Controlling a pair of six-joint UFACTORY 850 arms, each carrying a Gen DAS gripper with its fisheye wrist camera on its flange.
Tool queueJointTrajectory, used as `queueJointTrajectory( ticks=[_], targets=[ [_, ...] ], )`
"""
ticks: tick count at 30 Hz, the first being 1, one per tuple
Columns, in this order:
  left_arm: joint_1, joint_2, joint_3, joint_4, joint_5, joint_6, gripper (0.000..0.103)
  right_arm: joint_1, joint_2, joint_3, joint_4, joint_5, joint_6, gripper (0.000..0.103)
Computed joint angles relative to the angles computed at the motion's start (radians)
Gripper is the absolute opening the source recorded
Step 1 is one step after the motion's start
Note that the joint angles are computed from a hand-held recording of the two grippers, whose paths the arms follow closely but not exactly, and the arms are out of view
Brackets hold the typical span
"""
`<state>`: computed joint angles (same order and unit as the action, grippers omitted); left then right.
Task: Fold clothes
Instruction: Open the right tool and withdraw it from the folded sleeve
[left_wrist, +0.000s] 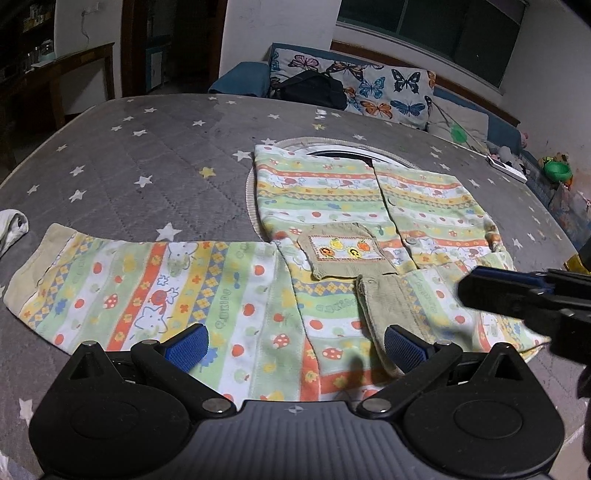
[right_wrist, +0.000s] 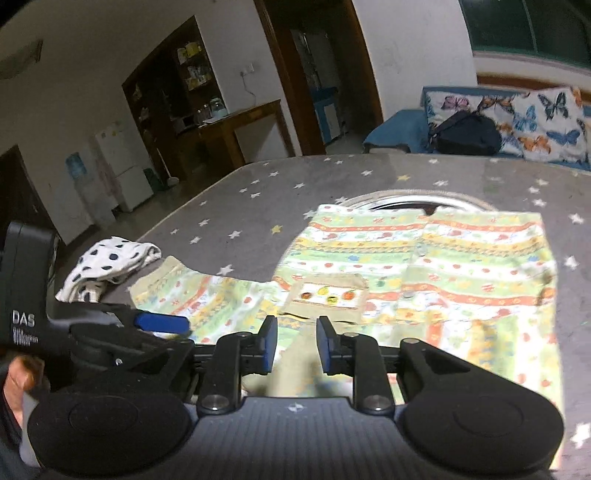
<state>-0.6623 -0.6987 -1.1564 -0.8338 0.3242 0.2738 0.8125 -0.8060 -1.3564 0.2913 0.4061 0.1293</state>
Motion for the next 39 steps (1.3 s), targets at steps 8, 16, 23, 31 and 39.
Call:
queueJointTrajectory(
  ticks=[8,16,23,31,39],
  targets=[
    [-0.008,-0.037,-0.054,-0.033,-0.025,0.059,0.103,-0.040,0.066,0.120,0.498,0.073,-0.452,0.023],
    [-0.009,-0.076,-0.105,-0.192,-0.040,0.225,0.103,-0.083,0.055,0.122,0.616,0.097,-0.575,0.040],
    [0.005,-0.071,-0.098,-0.231,-0.023,0.244,0.103,-0.092,-0.002,0.058,0.704,0.093,-0.705,0.039],
    [-0.003,-0.099,-0.125,-0.411,0.030,0.463,0.103,-0.084,-0.020,0.057,0.762,0.146,-0.763,0.002],
    [-0.007,-0.104,-0.125,-0.412,0.049,0.472,0.103,-0.105,0.021,0.115,0.776,0.170,-0.672,0.000]
  ],
)
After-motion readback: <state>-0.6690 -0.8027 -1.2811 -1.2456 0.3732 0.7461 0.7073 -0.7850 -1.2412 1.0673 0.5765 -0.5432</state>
